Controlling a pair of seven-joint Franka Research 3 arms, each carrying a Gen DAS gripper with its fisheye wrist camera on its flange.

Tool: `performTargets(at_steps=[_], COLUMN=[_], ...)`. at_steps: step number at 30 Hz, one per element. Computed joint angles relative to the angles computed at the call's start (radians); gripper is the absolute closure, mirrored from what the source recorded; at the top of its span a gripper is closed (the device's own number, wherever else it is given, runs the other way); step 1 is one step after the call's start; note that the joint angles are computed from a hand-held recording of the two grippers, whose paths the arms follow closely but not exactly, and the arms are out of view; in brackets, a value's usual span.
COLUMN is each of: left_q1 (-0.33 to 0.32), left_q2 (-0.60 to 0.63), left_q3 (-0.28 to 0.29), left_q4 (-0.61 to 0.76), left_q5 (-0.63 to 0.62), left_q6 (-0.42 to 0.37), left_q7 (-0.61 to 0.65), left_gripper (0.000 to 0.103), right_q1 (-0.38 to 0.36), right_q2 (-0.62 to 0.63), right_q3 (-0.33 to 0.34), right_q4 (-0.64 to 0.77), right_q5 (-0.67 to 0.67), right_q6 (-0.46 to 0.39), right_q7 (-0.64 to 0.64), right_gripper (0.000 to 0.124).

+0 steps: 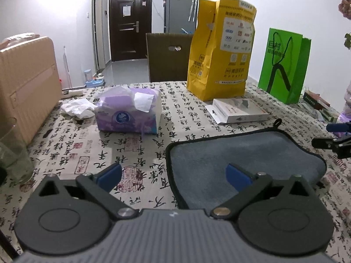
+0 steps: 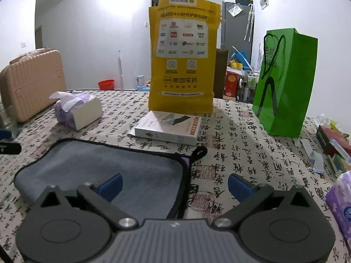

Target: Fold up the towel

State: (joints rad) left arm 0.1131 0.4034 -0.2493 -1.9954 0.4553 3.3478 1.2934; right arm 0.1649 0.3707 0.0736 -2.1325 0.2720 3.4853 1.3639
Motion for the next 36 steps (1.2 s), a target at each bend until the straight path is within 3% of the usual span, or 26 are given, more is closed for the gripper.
performTargets(at_steps=[12,18,36], left_q1=[-0.082,-0.162,-0.159], left_q2=[-0.162,-0.232,-0.392], left_q3=[0.102,0.17,0.13], left_q4=[-0.211,-0.317,-0.551], left_q5=[-0.014,-0.11,-0.201], left_q6=[0.111,0.169,0.284], left_q7=[-0.034,0.052,0.132], left_gripper=[0.0,0.0,0.0], right_q1=[0.081,0.075,0.147], right_q2=[-0.145,-0.208,-0.368], right_q3=[-0.024,-0.003,0.018], right_q4=[-0.181,-0.27,-0.495], right_q5=[0.082,0.057,0.119], right_q6=[0.071,0.112,0.243], right_q7=[-0.033,0.015,0.042], right_gripper=[0.021,0.021,0.021])
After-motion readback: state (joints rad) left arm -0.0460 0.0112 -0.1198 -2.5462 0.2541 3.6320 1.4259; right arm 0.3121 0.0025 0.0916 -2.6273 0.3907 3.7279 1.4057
